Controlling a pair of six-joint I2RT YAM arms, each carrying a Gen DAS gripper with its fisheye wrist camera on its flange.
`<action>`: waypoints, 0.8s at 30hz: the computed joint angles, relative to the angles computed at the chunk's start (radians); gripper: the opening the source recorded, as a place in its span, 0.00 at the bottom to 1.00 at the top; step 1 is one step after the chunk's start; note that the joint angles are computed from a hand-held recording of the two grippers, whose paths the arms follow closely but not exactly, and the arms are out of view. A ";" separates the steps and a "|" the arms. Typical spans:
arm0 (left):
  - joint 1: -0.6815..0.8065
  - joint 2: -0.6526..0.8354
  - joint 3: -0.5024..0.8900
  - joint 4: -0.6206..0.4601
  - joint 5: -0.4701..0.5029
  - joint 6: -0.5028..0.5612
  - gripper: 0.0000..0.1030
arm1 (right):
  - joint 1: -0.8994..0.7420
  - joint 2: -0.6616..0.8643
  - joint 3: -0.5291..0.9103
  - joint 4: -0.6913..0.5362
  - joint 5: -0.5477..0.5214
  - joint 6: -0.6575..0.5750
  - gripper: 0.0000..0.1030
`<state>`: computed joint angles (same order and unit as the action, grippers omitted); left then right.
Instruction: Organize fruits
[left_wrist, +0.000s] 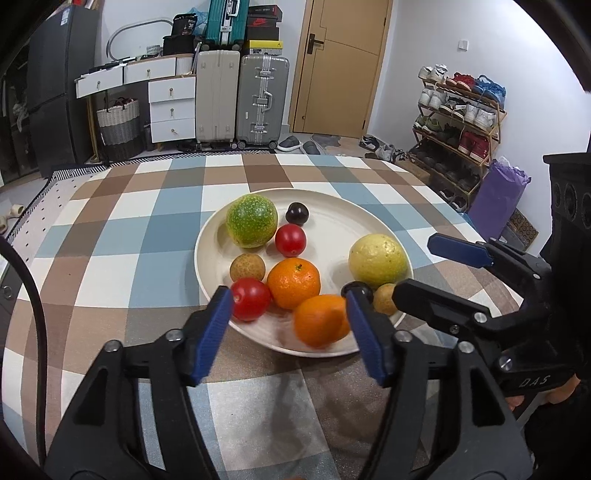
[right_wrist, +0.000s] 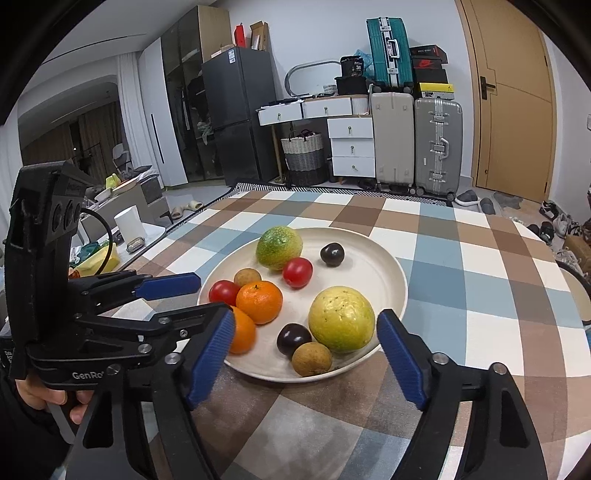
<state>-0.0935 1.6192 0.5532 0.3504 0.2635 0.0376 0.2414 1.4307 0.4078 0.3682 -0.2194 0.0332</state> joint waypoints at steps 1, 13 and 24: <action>0.000 -0.007 -0.008 0.008 -0.006 -0.002 0.72 | -0.003 -0.002 -0.002 0.003 -0.001 0.002 0.85; 0.023 -0.085 -0.108 0.113 -0.054 -0.027 0.99 | -0.018 -0.070 -0.047 0.018 0.011 0.002 1.00; 0.041 -0.175 -0.215 0.168 -0.054 -0.019 0.99 | -0.048 -0.135 -0.098 0.023 0.013 -0.005 1.00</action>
